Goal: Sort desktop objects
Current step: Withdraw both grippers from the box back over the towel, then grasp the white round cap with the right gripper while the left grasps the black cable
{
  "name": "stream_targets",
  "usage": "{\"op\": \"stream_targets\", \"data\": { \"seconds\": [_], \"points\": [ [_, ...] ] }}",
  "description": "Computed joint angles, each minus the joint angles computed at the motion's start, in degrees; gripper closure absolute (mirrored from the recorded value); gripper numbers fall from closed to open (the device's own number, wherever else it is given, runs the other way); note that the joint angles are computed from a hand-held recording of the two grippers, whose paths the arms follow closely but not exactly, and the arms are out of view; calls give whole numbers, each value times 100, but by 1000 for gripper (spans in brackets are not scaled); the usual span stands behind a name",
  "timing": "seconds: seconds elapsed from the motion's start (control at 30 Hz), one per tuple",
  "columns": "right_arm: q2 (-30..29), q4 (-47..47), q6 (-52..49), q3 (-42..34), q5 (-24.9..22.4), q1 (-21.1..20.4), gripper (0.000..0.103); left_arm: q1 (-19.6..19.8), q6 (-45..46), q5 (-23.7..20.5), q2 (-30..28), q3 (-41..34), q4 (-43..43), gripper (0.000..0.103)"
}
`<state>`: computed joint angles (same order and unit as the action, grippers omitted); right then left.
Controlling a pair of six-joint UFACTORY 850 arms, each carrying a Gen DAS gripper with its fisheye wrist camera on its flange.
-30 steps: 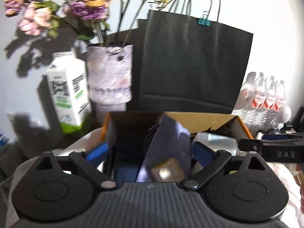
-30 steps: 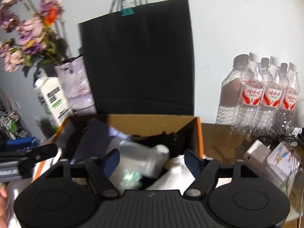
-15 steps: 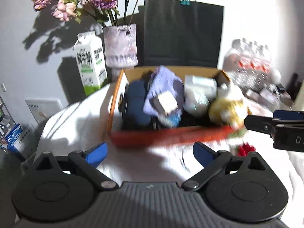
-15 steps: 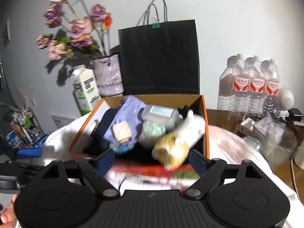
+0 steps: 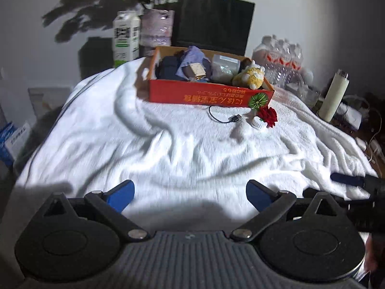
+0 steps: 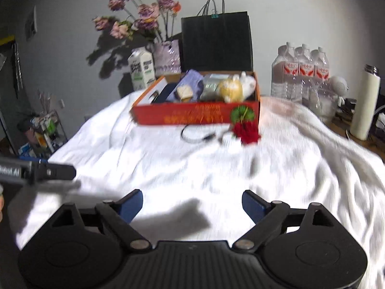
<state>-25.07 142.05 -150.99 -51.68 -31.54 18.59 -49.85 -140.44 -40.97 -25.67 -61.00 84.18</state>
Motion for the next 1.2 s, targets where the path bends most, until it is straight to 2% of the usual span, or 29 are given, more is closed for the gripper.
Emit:
{"op": "stream_targets", "data": {
  "seconds": [0.07,0.17,0.23,0.27,0.33,0.47,0.57,0.8,0.97,1.1,1.17,1.2],
  "points": [
    [178,-87,-27,364,-268,-40,14,-211,-610,-231,5,159,245,2],
    [341,738,-700,804,-592,55,14,-549,-1169,-922,-151,248,485,0],
    [321,1524,-1579,1011,-982,184,14,-705,-1017,-1405,-389,138,392,0],
    [280,1813,-1981,1082,-1214,235,14,-719,-808,-1510,-489,67,302,0],
    [191,2349,-2546,1094,-1358,349,14,-699,-743,-1549,-592,20,281,0],
    [40,2044,-2054,1016,-1518,269,14,-563,-1211,-1276,-625,95,444,0],
    [-55,2051,-2044,940,-1515,261,14,-509,-1261,-1247,-718,44,480,0],
    [-337,2180,-2072,627,-1430,211,14,-270,-1002,-1079,-934,-220,702,0],
    [-612,2049,-2087,23,-1130,144,19,164,-583,-896,-1119,-648,1268,6],
    [-1070,1356,-1265,-941,-667,16,24,755,75,-82,-1451,-1321,1590,23],
    [-1394,1083,-842,-1528,-287,2,36,1047,425,346,-1709,-1761,1489,30],
    [-1568,844,-530,-1838,-86,-2,38,1197,655,598,-1840,-1998,1339,36]
  ]
}}
